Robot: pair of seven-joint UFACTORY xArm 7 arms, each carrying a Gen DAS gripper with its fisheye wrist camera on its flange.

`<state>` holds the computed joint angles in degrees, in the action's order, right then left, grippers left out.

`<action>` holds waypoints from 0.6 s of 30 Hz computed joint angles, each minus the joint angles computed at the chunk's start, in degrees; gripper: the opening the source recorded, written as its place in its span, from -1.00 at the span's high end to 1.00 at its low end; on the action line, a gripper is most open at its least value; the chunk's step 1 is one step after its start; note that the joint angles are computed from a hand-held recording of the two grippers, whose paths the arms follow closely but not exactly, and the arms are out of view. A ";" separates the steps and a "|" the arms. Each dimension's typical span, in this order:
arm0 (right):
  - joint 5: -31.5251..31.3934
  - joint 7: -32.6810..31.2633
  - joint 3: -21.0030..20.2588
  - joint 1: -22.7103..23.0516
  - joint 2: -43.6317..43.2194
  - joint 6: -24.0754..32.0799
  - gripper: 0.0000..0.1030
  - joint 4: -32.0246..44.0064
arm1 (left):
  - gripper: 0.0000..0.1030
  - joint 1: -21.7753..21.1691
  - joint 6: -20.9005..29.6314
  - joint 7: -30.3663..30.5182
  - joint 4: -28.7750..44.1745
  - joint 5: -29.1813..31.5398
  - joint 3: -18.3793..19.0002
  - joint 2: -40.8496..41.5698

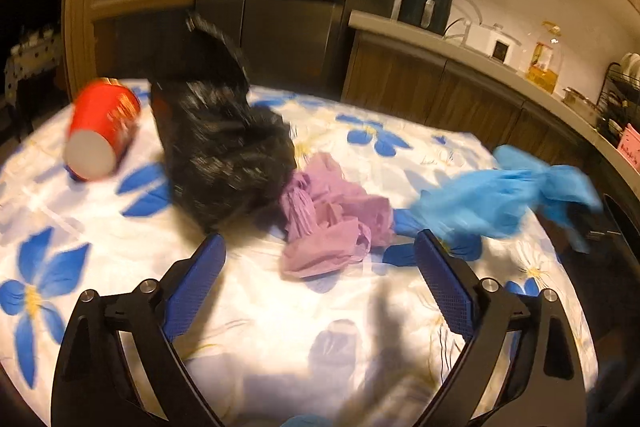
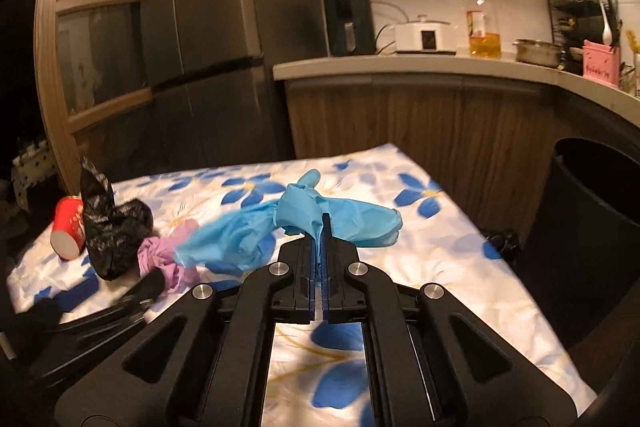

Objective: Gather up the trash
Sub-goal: 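Grasp the purple glove with the left tool while the right tool grasps the blue gloves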

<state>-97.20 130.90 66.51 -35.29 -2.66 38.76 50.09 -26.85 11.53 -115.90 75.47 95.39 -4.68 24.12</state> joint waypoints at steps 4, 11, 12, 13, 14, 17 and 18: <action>1.57 1.99 -4.51 3.26 -6.28 -4.05 0.97 -2.35 | -0.38 0.37 0.64 12.86 2.19 -14.22 -0.44 3.51; 3.14 2.41 -10.08 9.20 -8.46 -5.65 0.97 -4.54 | 0.29 -4.02 2.61 18.35 2.95 -19.65 3.19 4.31; 3.45 2.28 -10.80 10.05 -8.75 -5.71 0.97 -4.85 | 0.43 -4.68 2.04 17.77 2.76 -19.46 4.09 4.16; 4.00 2.19 -11.76 11.02 -9.53 -6.20 0.97 -5.38 | 0.63 -5.22 1.67 17.85 2.74 -19.72 4.80 4.09; 4.16 2.33 -12.71 11.89 -10.13 -6.65 0.97 -5.88 | 0.71 -5.78 1.25 18.07 2.52 -19.92 5.49 3.88; 5.67 1.47 -15.05 14.70 -11.72 -6.81 0.97 -6.96 | 0.86 -7.65 -0.44 18.13 1.26 -19.51 7.68 2.71; 6.10 1.23 -15.75 15.63 -12.20 -6.66 0.97 -7.32 | 0.88 -8.45 -0.92 16.68 0.60 -18.05 8.58 2.00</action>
